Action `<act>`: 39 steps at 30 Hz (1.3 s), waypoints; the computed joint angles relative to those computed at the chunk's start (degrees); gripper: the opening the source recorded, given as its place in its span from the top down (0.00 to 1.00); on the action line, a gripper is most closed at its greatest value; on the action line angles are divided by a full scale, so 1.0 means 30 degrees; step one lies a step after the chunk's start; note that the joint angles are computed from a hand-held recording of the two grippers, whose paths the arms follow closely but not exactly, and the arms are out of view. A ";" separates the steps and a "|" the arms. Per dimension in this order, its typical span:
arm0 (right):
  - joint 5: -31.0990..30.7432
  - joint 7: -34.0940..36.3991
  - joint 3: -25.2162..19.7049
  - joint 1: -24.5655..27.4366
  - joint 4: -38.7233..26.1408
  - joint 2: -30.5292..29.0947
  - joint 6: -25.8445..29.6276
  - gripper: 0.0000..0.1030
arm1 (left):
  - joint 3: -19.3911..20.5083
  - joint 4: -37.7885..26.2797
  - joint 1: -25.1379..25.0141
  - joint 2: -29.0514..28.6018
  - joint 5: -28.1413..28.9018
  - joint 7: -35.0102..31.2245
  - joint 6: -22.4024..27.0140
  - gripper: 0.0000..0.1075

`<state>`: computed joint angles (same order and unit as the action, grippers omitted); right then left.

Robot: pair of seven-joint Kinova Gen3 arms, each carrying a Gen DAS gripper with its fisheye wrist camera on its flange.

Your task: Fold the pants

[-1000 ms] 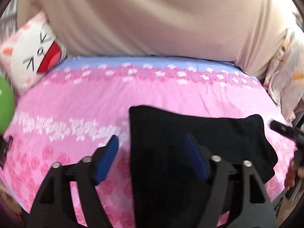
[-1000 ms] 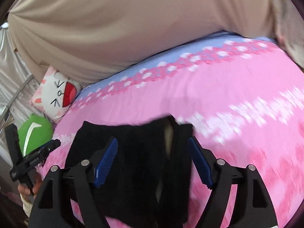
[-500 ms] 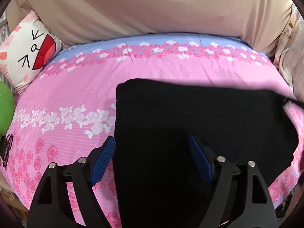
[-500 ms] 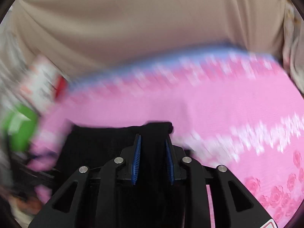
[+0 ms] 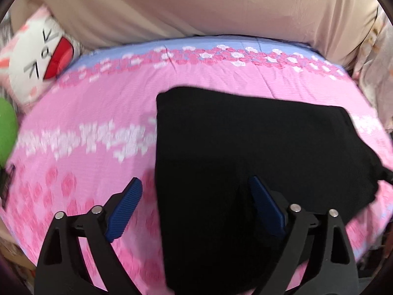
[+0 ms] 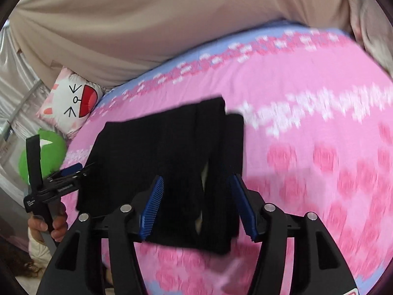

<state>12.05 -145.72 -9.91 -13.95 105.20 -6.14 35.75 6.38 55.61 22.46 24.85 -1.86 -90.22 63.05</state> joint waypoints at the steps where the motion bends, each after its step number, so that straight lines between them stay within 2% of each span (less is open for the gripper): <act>1: -0.0515 0.0219 0.0078 -0.0051 0.0424 -0.0256 -0.0341 0.42 | 0.0599 0.0535 -0.0885 -0.0351 0.0777 -0.0163 0.0263 0.18; 2: -0.0828 0.0179 -0.0190 0.0185 0.0887 -0.0542 -0.0671 0.37 | 0.1200 0.0930 -0.1770 -0.0548 0.1553 -0.0346 0.0566 0.18; 4: -0.1923 0.0730 -0.1128 0.1329 0.1550 -0.0830 -0.1262 0.34 | 0.2486 0.1664 -0.3539 -0.0686 0.3107 -0.0562 0.1018 0.20; 6: -0.2519 0.1035 -0.2667 0.3065 0.1646 -0.0715 -0.1411 0.34 | 0.3799 0.2043 -0.5170 -0.0427 0.4660 -0.0889 0.1310 0.40; 7: -0.3001 0.1338 -0.3378 0.3947 0.1734 -0.0627 -0.1719 0.34 | 0.4036 0.2349 -0.5648 -0.0383 0.5437 -0.1103 0.1082 0.42; 9: -0.3210 0.1282 -0.4964 0.5716 0.1750 -0.0615 -0.2080 0.34 | 0.3713 0.2102 -0.5542 -0.0264 0.6134 -0.1970 0.0874 0.62; 10: -0.3517 0.1415 -0.5743 0.6598 0.1716 -0.0677 -0.2176 0.34 | 0.3036 0.1648 -0.4987 -0.0253 0.6102 -0.2260 0.0798 0.68; 11: -0.3811 0.1487 -0.6523 0.7472 0.1650 -0.0836 -0.2269 0.34 | 0.2152 0.1262 -0.4272 -0.0329 0.5860 -0.2479 0.0582 0.80; 13: -0.4043 0.1630 -0.8165 0.9217 0.1572 -0.1214 -0.2287 0.34 | 0.0961 -0.0135 -0.3424 0.0316 0.5746 -0.2745 0.1083 0.80; 16: -0.3550 0.0588 -0.9401 1.0501 0.1795 -0.1995 -0.2467 0.34 | 0.0954 -0.0626 -0.3154 0.0869 0.4868 -0.2469 0.1634 0.71; 18: -0.4118 0.0462 -0.8651 0.9971 0.2192 -0.2252 -0.3479 0.34 | 0.0330 0.0725 -0.2550 -0.0142 0.4309 -0.2631 0.0499 0.56; 19: -0.4623 0.0853 -0.7860 0.9185 0.2170 -0.1971 -0.3878 0.34 | 0.0344 0.1264 -0.2444 -0.0527 0.3860 -0.2375 -0.0080 0.50; 20: -0.4922 0.1459 -0.7021 0.8304 0.2022 -0.1533 -0.3966 0.34 | 0.0088 0.1773 -0.2247 -0.0951 0.3655 -0.2134 -0.0549 0.38; 21: -0.4913 0.2007 -0.6513 0.7643 0.1626 -0.0856 -0.3743 0.34 | 0.0121 0.2147 -0.2404 -0.1279 0.3760 -0.2068 -0.0867 0.31; 23: -0.4124 0.2527 -0.5710 0.6477 0.0627 0.0540 -0.2868 0.33 | 0.0562 0.2506 -0.3340 -0.1754 0.4695 -0.2361 -0.1086 0.28; 24: -0.3931 0.2611 -0.5116 0.5827 0.0386 0.1044 -0.2793 0.40 | 0.0568 0.2455 -0.3587 -0.1868 0.4903 -0.2386 -0.1126 0.24; 25: -0.4048 0.2969 -0.4480 0.5207 0.0292 0.1416 -0.3016 0.54 | 0.0515 0.2461 -0.3727 -0.1954 0.4961 -0.2337 -0.1287 0.22; 26: -0.4377 0.3637 -0.4195 0.4938 -0.0034 0.1835 -0.3025 0.82 | 0.0413 0.2484 -0.3826 -0.2084 0.4937 -0.2167 -0.1467 0.22; 27: -0.5008 0.4414 -0.4265 0.5008 -0.0539 0.2210 -0.2875 0.82 | 0.0309 0.2283 -0.3958 -0.2086 0.4939 -0.1893 -0.1456 0.22; 30: -0.5917 0.6744 -0.6322 0.6712 -0.2512 0.2759 -0.2892 0.83 | 0.0370 0.1656 -0.4540 -0.1949 0.5509 -0.1654 -0.1462 0.22; 36: -0.8696 1.1404 -1.1625 1.0218 -0.7150 0.3935 -0.4999 0.84 | 0.0142 0.0862 -0.4515 -0.2040 0.4975 -0.0696 -0.2178 0.21; 37: -0.9238 1.2181 -1.2174 1.0573 -0.7508 0.3998 -0.5254 0.84 | 0.0196 0.0951 -0.4653 -0.2105 0.5117 -0.0691 -0.2258 0.20; 39: -1.0046 1.3711 -1.2212 1.0857 -0.7196 0.3391 -0.5621 0.84 | 0.0302 0.1304 -0.5013 -0.2254 0.5485 -0.0904 -0.2394 0.19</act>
<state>-18.09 -104.58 -46.54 18.62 83.62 4.03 18.89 7.29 59.52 7.42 18.09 14.60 -92.93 55.87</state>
